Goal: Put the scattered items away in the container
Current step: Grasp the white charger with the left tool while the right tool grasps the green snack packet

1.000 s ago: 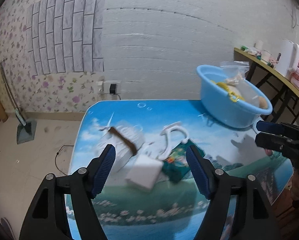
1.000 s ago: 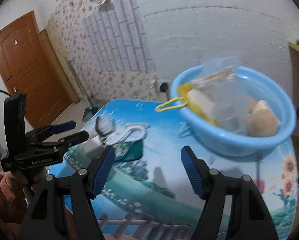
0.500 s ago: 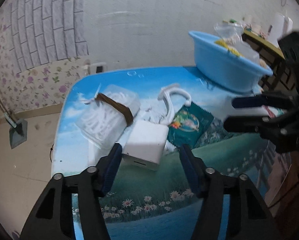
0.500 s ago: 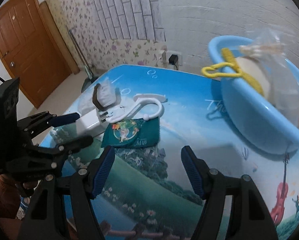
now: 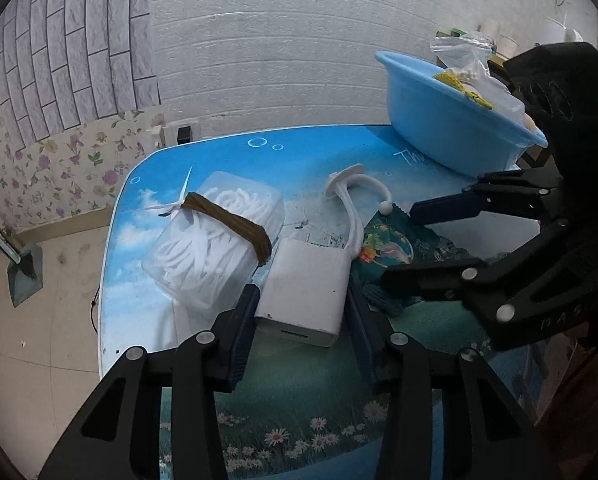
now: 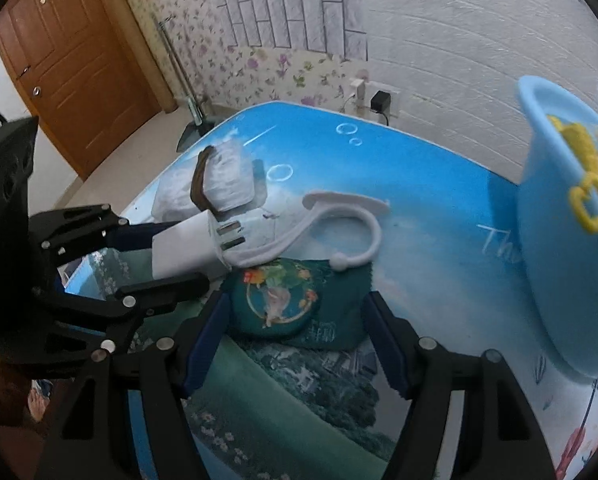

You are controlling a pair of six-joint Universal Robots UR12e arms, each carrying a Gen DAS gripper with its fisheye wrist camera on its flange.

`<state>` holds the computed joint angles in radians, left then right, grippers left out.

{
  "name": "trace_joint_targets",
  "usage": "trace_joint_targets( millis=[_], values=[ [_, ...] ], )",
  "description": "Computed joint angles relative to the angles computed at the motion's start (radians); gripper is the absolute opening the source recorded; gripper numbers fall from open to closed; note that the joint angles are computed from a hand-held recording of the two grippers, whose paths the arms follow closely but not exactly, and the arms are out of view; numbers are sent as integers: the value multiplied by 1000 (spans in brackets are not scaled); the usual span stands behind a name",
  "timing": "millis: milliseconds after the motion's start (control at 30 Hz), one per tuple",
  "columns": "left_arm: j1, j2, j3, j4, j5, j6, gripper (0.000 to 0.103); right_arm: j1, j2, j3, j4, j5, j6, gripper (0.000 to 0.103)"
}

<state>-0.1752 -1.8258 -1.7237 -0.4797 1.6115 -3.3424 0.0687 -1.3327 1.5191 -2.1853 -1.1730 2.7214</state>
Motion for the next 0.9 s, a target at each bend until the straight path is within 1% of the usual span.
trace_joint_targets(
  millis=[67, 100, 167, 233, 300, 367, 433, 467, 567, 633, 733, 800, 900],
  values=[
    [-2, -2, 3, -3, 6, 1, 41, 3, 3, -2, -2, 5, -19, 78],
    [-4, -2, 3, -4, 19, 0, 41, 6, 4, 0, -10, 4, -32, 79],
    [-7, -1, 1, -2, 36, -10, 41, 9, 2, 10, -35, -4, -63, 80],
    [-10, 2, -1, -6, 43, -20, 41, 9, -2, 15, -38, -11, -89, 80],
    [-14, 5, -2, -12, 50, -28, 41, 12, -6, 19, -40, -27, -116, 77],
    [-19, 8, -3, -17, 50, -38, 41, 9, -12, 21, -21, -13, -144, 65],
    [-23, 11, -5, -19, 46, -47, 41, 4, -20, 24, -1, 4, -154, 56],
    [-27, 12, -6, -20, 43, -42, 41, 3, -25, 28, 3, 6, -156, 53],
    [-37, 15, -13, -11, 52, -18, 41, -7, -48, 64, -27, 17, -152, 49],
    [-41, 18, -17, -8, 50, -29, 41, -12, -60, 79, -33, 22, -146, 48],
    [-50, 22, -20, -10, 54, -39, 41, -23, -78, 92, -18, 19, -129, 47],
    [-62, 21, -20, -10, 67, -38, 41, -35, -92, 103, -10, 15, -119, 46],
    [-79, 20, -17, -7, 81, -41, 42, -54, -122, 139, -25, 8, -104, 46]
  ],
)
